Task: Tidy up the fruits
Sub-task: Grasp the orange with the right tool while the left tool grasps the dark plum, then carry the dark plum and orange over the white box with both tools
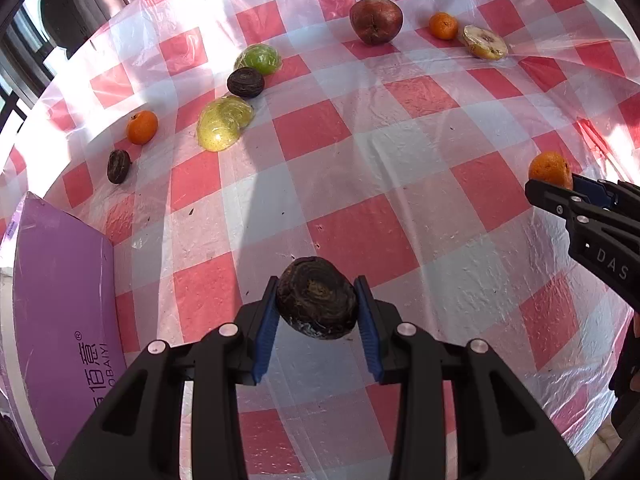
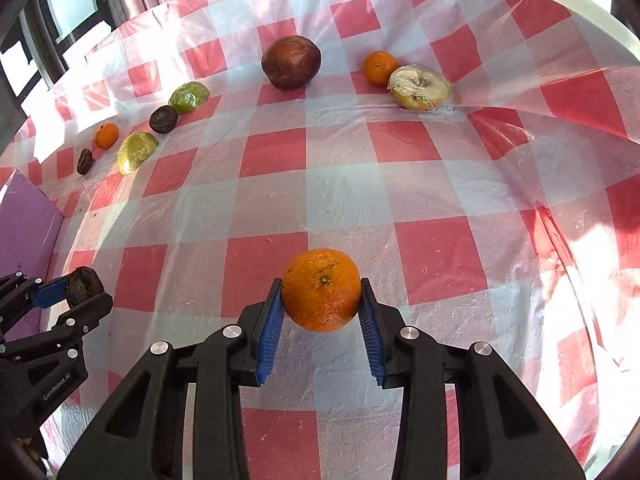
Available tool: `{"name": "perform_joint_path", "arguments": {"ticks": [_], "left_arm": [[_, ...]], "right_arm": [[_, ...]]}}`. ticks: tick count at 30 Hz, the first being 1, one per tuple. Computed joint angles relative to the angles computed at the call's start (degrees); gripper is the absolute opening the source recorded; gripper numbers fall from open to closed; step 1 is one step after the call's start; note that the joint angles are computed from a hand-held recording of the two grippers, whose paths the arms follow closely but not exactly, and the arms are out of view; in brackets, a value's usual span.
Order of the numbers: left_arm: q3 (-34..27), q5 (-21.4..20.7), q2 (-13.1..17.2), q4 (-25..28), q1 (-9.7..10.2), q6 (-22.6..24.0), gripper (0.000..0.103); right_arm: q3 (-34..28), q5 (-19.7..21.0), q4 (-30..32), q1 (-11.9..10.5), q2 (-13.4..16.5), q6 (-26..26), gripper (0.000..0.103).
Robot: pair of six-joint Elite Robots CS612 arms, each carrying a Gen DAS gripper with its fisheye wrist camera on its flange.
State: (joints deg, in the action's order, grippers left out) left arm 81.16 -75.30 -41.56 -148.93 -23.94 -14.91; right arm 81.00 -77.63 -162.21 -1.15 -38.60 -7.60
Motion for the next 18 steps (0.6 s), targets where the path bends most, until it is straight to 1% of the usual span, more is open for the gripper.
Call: {"name": "perform_joint_path", "arguments": {"ticks": [3,8,14,18], "left_arm": [[1.3,0.2,-1.3,-2.0,0.24,-0.7,0.037],[4.2,3.0,-3.9,-7.6,0.54,3.7,0.037],[7.7,1.9,-7.3,-11.9,2.03,4.7,0.037],[9.2,0.5,-8.7,-13.7,3.65,5.9,0.037]], "right_arm": [[1.9,0.8,-1.5,0.6,-1.5,-0.3,0.036],[4.1,0.9,-4.8,1.9,-3.4,1.6,0.036],[6.1,-0.2,-7.8,3.6,-5.4,5.1,0.036],[6.8,-0.8,-9.4,4.8,-6.1,6.4,0.036]]}}
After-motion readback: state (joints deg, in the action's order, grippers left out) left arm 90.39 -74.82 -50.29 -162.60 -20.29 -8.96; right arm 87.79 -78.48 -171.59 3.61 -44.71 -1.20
